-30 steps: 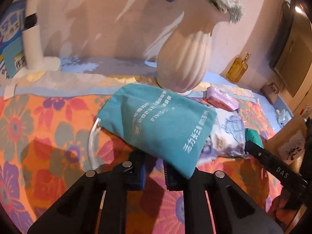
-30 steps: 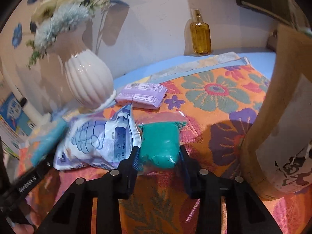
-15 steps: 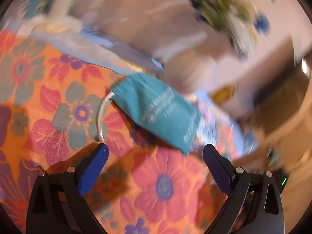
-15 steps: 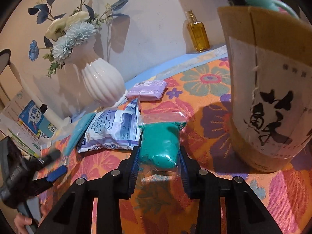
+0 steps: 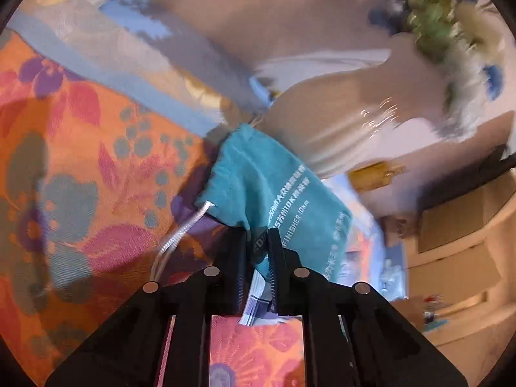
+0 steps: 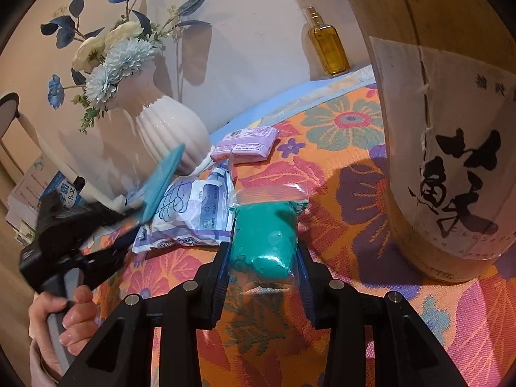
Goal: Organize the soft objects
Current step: 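Lift the teal pouch with left gripper while right gripper lifts the clay bag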
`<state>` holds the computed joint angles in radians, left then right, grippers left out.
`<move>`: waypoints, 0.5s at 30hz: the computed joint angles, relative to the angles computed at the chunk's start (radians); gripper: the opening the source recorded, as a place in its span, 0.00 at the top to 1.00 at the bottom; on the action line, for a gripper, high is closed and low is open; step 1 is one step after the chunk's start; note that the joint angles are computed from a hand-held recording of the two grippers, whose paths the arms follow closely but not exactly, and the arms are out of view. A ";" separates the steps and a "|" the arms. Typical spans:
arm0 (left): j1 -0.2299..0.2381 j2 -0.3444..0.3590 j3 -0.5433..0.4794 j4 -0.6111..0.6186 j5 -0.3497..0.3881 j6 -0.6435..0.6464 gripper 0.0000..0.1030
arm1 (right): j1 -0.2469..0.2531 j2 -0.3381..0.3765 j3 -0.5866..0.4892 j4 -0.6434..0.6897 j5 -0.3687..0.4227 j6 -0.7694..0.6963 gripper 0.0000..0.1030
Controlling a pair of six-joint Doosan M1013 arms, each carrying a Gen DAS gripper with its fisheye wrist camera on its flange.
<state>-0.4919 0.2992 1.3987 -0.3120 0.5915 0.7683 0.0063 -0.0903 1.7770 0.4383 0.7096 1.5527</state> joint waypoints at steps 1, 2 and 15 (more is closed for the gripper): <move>-0.006 -0.008 0.010 0.026 -0.020 -0.036 0.93 | -0.001 -0.001 0.002 0.002 -0.003 -0.002 0.63; -0.010 -0.019 0.023 0.044 -0.047 -0.058 0.93 | -0.002 -0.004 0.004 0.006 -0.007 -0.005 0.63; 0.007 -0.202 0.124 -0.099 0.098 0.228 0.94 | 0.001 -0.061 0.031 0.026 0.034 -0.099 0.63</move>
